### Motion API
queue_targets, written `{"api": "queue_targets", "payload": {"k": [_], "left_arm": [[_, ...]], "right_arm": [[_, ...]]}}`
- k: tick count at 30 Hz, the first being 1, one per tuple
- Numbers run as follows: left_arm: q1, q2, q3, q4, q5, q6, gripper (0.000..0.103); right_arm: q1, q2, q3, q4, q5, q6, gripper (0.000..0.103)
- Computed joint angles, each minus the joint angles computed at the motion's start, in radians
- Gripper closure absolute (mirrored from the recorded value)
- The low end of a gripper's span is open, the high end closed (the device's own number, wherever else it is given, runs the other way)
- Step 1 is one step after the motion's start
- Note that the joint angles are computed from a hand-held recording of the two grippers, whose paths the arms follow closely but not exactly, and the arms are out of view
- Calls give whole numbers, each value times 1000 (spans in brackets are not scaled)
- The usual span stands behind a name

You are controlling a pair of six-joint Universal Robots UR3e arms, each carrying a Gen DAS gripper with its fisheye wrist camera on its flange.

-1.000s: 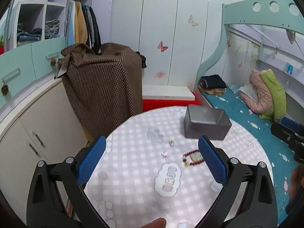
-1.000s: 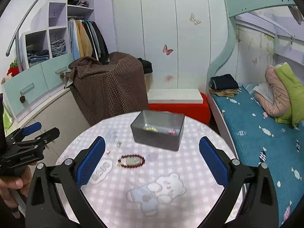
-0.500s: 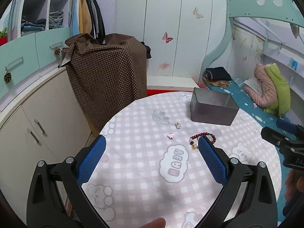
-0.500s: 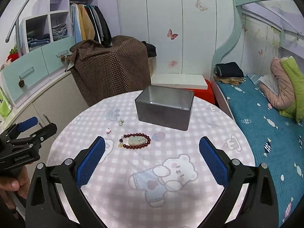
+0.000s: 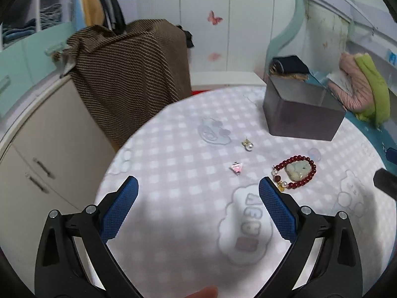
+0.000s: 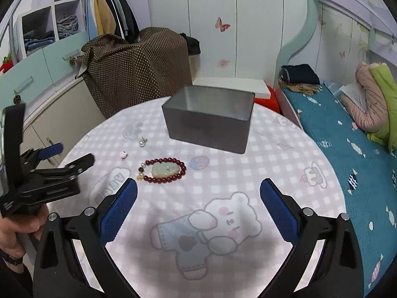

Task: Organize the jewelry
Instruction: 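Lift both tools out of the box back over the table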

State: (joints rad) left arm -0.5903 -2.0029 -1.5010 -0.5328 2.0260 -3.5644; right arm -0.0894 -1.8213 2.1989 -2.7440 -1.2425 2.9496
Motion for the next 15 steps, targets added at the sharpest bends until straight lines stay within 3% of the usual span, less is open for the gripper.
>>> {"api": "queue_targets", "payload": {"k": [8, 12, 14, 15], "left_arm": [[48, -201, 254, -121, -55, 50, 5], [72, -237, 297, -157, -89, 46, 6], [80, -229, 279, -137, -112, 49, 16], [87, -226, 273, -133, -135, 57, 35]], "right_arm": [[-7, 121, -58, -7, -2, -5, 8], [-11, 145, -76, -3, -2, -10, 8], [-14, 167, -93, 4, -1, -15, 8], [-14, 167, -93, 4, -1, -15, 8]]}}
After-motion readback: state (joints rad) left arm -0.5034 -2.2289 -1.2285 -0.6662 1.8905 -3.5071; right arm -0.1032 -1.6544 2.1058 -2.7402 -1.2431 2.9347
